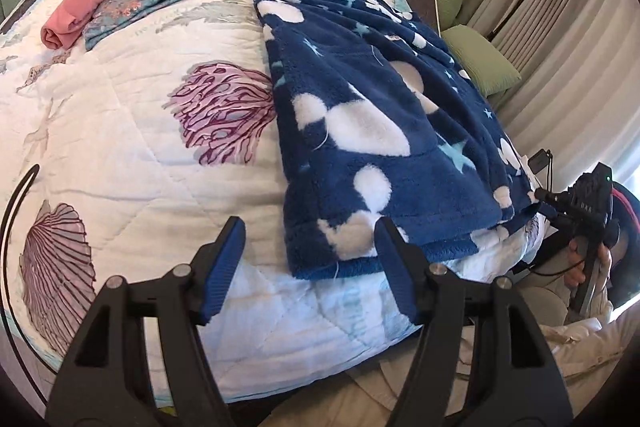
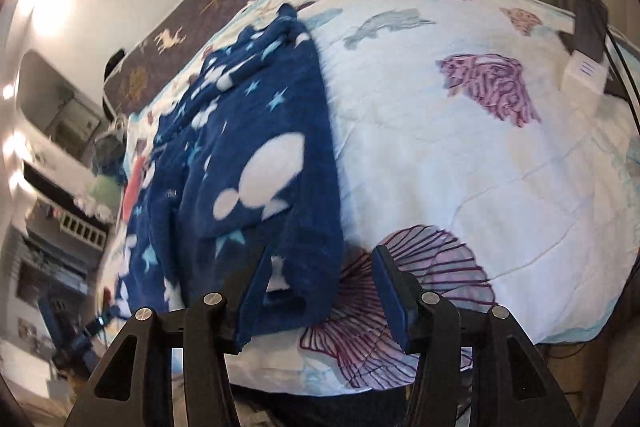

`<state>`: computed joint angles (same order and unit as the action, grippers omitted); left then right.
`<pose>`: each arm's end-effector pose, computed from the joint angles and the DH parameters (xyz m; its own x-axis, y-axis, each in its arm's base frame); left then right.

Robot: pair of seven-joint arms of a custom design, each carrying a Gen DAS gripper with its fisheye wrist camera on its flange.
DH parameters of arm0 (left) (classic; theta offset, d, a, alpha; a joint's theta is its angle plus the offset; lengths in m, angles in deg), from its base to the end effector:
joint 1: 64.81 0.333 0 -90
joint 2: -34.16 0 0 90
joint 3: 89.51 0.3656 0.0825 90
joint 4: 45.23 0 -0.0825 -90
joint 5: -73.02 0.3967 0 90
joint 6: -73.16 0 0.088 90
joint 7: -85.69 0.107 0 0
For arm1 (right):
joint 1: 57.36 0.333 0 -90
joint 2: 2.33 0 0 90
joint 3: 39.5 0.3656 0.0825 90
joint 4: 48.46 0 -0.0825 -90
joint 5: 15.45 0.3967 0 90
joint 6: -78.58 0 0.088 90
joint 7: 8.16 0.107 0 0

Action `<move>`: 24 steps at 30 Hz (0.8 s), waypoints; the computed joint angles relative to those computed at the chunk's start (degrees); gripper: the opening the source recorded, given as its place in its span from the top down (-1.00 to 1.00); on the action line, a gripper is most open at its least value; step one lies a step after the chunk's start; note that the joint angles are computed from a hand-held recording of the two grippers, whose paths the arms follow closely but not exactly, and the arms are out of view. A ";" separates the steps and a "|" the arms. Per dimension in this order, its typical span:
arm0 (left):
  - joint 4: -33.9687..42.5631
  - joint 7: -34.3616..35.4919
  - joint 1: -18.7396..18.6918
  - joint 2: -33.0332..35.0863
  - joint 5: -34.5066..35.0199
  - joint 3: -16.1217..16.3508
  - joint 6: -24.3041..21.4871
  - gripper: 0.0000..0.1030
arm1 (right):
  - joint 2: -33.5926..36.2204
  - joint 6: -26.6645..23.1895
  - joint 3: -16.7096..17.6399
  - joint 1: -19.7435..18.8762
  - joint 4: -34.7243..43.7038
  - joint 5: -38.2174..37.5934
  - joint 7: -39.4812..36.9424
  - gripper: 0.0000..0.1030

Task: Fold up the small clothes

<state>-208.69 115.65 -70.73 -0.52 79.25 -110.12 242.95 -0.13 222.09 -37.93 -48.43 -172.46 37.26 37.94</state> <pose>0.3193 -0.1722 0.4581 0.3156 -0.8716 0.3751 -0.6905 -0.4821 -0.5393 0.5709 0.0999 0.4492 0.3507 -0.8296 -0.4345 -0.8717 -0.1196 -0.4753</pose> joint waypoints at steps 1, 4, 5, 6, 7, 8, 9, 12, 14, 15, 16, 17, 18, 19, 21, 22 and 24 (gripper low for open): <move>-0.02 0.02 -0.12 0.29 -0.10 0.18 0.39 -0.30 | -0.58 0.31 0.06 0.08 -0.66 -0.92 -0.87 -0.04; 0.16 0.62 -0.47 1.99 -0.39 0.85 1.73 -0.30 | -0.69 0.44 0.12 0.45 -1.08 -2.04 -2.17 -0.05; 0.29 0.63 0.08 2.59 -0.16 0.43 2.41 -0.25 | -0.16 -0.99 -0.07 0.24 -0.56 -0.81 -2.54 -0.06; 0.40 0.84 0.46 3.00 0.10 0.19 3.05 -0.07 | 0.41 -2.20 -0.16 0.00 -0.07 0.79 -2.72 -0.09; 0.63 1.40 0.44 3.59 0.26 0.39 3.55 0.02 | 1.00 -3.05 -0.17 -0.26 0.39 2.64 -2.95 -0.13; 0.82 1.82 0.14 4.05 0.07 0.81 3.78 0.14 | 1.44 -3.45 -0.06 -0.46 0.57 4.83 -2.86 -0.17; 0.86 2.08 -0.09 4.33 -0.19 1.12 4.16 0.26 | 1.82 -3.32 0.09 -0.51 0.71 6.07 -2.34 -0.17; 0.76 2.85 -1.33 4.60 -1.34 2.14 4.30 0.66 | 1.99 2.29 0.95 0.47 0.01 4.46 -1.21 0.76; 0.34 3.11 -1.95 3.62 -1.80 1.96 4.14 0.69 | 1.85 1.67 0.72 0.07 0.03 3.38 0.37 0.77; 0.24 3.77 -2.91 2.88 -1.97 2.32 3.12 0.69 | 1.47 0.48 0.48 -0.44 -0.06 4.48 -0.06 0.77; 0.16 4.18 -3.35 2.34 -2.10 2.43 2.38 0.70 | 0.76 0.00 0.21 -0.81 -0.49 4.84 -0.64 0.77; -0.07 4.55 -4.04 1.84 -2.42 2.75 1.77 0.70 | 0.45 -0.50 -0.02 -1.01 -0.61 4.89 -1.02 0.77; -0.30 5.09 -4.97 1.61 -2.94 3.52 1.42 0.70 | 0.41 -1.47 -0.25 -1.21 -0.51 4.84 -1.29 0.76; -0.57 5.26 -5.32 1.58 -3.42 3.88 1.85 0.70 | 0.60 -2.74 -0.43 -1.39 -0.22 4.46 -1.45 0.76; -1.42 5.57 -6.22 1.63 -4.77 5.07 4.00 0.67 | 1.01 -3.24 -0.42 -1.42 0.06 4.17 -1.34 0.63; -1.56 5.69 -6.36 1.60 -5.26 5.25 4.54 0.67 | 1.23 -3.71 -0.43 -1.46 0.26 3.75 -0.53 0.61; -1.33 5.90 -5.65 1.40 -5.42 4.46 4.16 0.45 | 1.43 -5.17 -0.46 -1.78 0.64 4.47 -0.60 0.45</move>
<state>-210.02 121.55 -76.38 0.89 73.83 -105.66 247.11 1.30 216.92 -38.39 -50.20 -171.83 41.74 37.34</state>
